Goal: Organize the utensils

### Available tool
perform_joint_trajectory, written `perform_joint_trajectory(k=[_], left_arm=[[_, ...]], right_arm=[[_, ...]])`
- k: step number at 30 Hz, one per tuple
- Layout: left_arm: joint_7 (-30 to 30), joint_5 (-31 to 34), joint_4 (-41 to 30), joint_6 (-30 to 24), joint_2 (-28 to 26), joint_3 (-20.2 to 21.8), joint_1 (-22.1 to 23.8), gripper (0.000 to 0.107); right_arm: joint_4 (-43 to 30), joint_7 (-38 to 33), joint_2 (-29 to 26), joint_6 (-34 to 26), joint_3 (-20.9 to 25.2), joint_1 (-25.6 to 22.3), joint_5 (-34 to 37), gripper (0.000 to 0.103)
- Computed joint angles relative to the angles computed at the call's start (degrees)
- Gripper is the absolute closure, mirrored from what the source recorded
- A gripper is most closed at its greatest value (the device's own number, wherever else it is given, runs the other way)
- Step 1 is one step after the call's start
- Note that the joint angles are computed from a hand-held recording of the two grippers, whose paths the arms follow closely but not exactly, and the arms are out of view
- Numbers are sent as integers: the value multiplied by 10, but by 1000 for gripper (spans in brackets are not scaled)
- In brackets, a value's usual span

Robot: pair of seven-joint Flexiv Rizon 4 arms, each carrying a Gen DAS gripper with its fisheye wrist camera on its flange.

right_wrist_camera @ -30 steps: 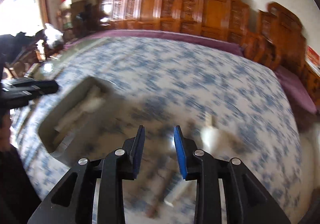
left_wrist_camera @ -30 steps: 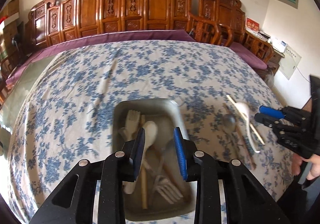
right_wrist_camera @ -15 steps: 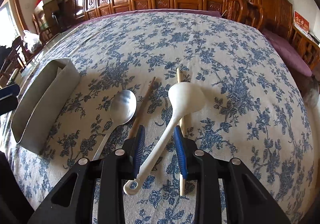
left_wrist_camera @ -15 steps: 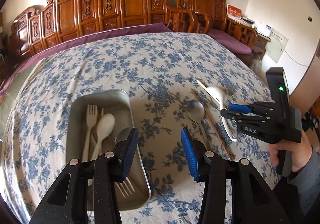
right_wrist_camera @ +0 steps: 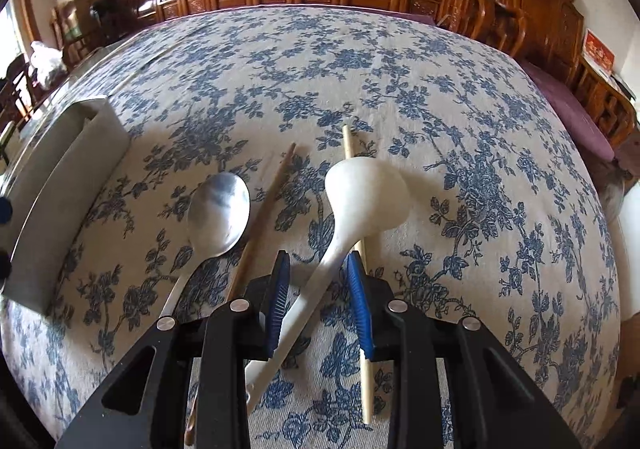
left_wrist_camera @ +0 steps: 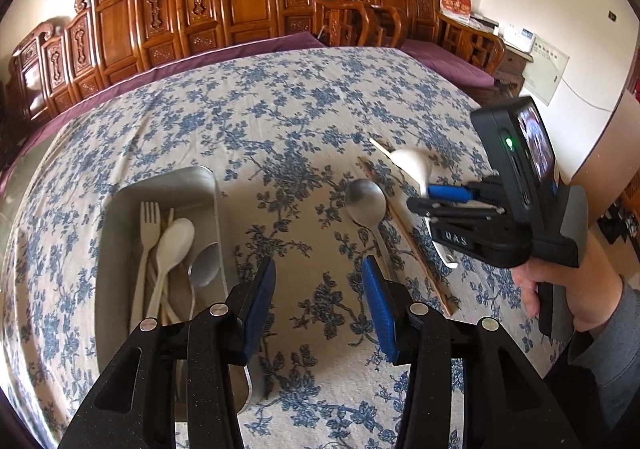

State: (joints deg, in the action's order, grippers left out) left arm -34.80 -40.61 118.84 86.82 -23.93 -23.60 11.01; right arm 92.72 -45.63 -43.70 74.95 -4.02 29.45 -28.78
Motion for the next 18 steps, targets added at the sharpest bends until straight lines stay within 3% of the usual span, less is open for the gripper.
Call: perform_joint_trajectory(k=[3,5,7,18], left_arm=[[-9,12,-2,-3,-3,12,-13,64],[-16,20,-4,-2,-6,16,-19,64],[-27,31,-8,-7,-10,26,-28,64],[-123,136,-79,-62,-66,118,-103,64]], right_arm=[[-9,4,-4,-10,-1,1,2,71],[-10,3,-3,-14,1,0,1,89],[-9,0,-1,-16,8,-5,5,94],[40,36,32,52,-29,6,-5,98]])
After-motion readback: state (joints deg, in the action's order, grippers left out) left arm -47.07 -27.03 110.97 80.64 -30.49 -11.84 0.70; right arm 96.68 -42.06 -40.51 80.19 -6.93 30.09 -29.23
